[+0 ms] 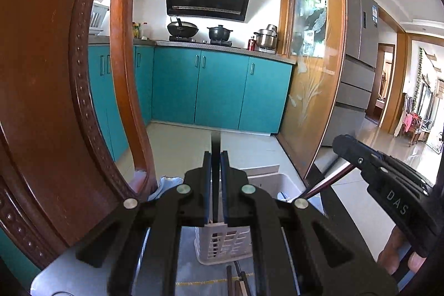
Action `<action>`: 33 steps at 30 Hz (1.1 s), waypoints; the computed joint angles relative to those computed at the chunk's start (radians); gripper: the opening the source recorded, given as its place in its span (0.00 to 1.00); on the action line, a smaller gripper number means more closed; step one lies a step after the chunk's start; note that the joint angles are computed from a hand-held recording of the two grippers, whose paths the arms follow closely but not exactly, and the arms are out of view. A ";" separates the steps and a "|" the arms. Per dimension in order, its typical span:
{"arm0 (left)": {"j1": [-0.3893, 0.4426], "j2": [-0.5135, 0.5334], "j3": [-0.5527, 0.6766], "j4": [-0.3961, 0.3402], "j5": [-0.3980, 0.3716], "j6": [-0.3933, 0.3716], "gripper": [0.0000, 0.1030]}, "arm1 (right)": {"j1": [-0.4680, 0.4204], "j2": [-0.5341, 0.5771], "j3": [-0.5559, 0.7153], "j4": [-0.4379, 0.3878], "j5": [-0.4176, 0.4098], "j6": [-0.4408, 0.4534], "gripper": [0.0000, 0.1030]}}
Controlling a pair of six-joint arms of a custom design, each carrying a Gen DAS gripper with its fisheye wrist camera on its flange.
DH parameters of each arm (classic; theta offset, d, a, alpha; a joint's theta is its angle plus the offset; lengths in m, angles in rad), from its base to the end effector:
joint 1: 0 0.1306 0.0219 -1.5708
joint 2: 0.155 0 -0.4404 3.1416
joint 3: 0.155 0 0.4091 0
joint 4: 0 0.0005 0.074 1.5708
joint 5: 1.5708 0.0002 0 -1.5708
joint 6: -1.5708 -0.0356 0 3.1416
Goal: Organize utensils
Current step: 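Open both grippers to release the chopsticks into the basket, then move both grippers back down toward the remaining chopsticks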
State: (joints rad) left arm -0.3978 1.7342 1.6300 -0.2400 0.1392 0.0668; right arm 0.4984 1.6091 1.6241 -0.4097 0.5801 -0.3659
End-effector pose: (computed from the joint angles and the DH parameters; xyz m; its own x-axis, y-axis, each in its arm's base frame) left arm 0.6150 -0.2643 0.4693 -0.3440 0.0729 -0.9361 0.4822 0.8692 -0.1096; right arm 0.5465 0.2746 0.5288 -0.2994 0.1777 -0.9374 0.1625 0.9776 0.1335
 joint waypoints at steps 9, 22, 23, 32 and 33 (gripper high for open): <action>0.012 -0.030 -0.051 0.049 0.038 0.008 0.21 | 0.017 -0.063 -0.098 0.127 0.010 0.027 0.42; 0.034 -0.116 -0.216 0.169 0.050 -0.003 0.54 | 0.068 -0.102 -0.251 0.049 -0.116 0.009 0.49; 0.035 -0.117 -0.220 0.165 0.049 -0.004 0.55 | 0.063 -0.084 -0.232 -0.013 -0.151 -0.025 0.49; 0.050 -0.125 -0.243 0.116 0.047 0.011 0.70 | 0.031 0.096 -0.064 -0.442 -0.340 -0.203 0.49; 0.051 -0.125 -0.242 0.113 0.047 0.014 0.72 | 0.025 0.112 -0.054 -0.467 -0.365 -0.218 0.49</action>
State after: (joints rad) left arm -0.3463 1.6089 1.3877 -0.1267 0.1862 0.0804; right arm 0.5234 1.7216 1.5702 -0.8772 0.2156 -0.5842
